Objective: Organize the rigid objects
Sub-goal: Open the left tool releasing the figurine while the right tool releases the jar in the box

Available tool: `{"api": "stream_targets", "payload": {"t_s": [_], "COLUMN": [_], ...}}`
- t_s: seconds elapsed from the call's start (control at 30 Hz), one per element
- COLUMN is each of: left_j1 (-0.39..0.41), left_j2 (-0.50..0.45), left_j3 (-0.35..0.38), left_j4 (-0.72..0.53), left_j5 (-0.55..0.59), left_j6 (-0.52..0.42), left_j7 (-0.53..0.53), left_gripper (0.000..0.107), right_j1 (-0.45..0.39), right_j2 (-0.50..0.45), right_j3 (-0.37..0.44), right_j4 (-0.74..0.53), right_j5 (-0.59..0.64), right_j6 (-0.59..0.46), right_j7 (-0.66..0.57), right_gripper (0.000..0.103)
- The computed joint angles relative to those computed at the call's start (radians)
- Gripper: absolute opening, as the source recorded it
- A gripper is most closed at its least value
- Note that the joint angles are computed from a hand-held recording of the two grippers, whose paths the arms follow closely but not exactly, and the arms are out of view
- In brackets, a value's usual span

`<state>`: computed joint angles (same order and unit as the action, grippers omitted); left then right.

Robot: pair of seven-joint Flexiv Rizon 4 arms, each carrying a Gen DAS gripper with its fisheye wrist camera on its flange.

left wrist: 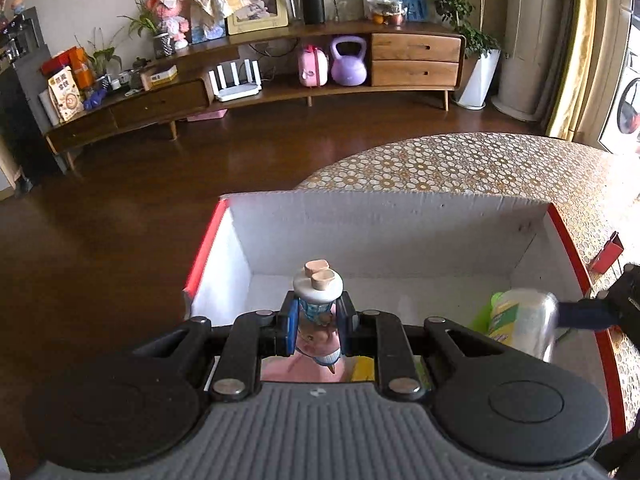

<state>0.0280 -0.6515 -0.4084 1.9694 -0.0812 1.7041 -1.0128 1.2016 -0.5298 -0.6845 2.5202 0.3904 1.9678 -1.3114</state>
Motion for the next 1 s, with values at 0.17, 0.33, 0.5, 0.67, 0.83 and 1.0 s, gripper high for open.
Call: {"api": "stream_targets", "payload": {"t_s": [0.17, 0.33, 0.5, 0.67, 0.83, 1.0], "left_j1": [-0.054, -0.124, -0.176, -0.197, -0.194, -0.164], "left_j2": [-0.028, -0.052, -0.053, -0.048, -0.028, -0.004], "left_j3": [0.030, 0.085, 0.141, 0.165, 0.163, 0.133], "left_j4": [-0.045, -0.072, -0.096, -0.106, -0.079, -0.038], "left_j5": [-0.011, -0.022, -0.039, -0.059, -0.073, -0.084], "left_j6": [-0.034, -0.051, -0.111, -0.151, -0.153, -0.130], "left_j7": [0.006, 0.009, 0.012, 0.015, 0.014, 0.014], "left_gripper": [0.019, 0.019, 0.019, 0.019, 0.019, 0.019], "right_j1": [-0.027, -0.008, -0.009, 0.019, 0.034, 0.061], "right_j2": [-0.017, -0.014, -0.002, -0.001, 0.006, 0.033], "right_j3": [0.020, 0.008, 0.005, -0.026, -0.048, -0.064], "right_j4": [-0.014, -0.009, -0.006, 0.005, 0.015, 0.035], "right_j5": [-0.008, -0.010, -0.022, -0.034, -0.040, -0.027], "right_j6": [-0.004, -0.018, -0.035, -0.048, -0.038, -0.024], "right_j7": [0.005, 0.020, 0.045, 0.063, 0.065, 0.055], "right_gripper": [0.088, 0.088, 0.088, 0.088, 0.089, 0.090]}}
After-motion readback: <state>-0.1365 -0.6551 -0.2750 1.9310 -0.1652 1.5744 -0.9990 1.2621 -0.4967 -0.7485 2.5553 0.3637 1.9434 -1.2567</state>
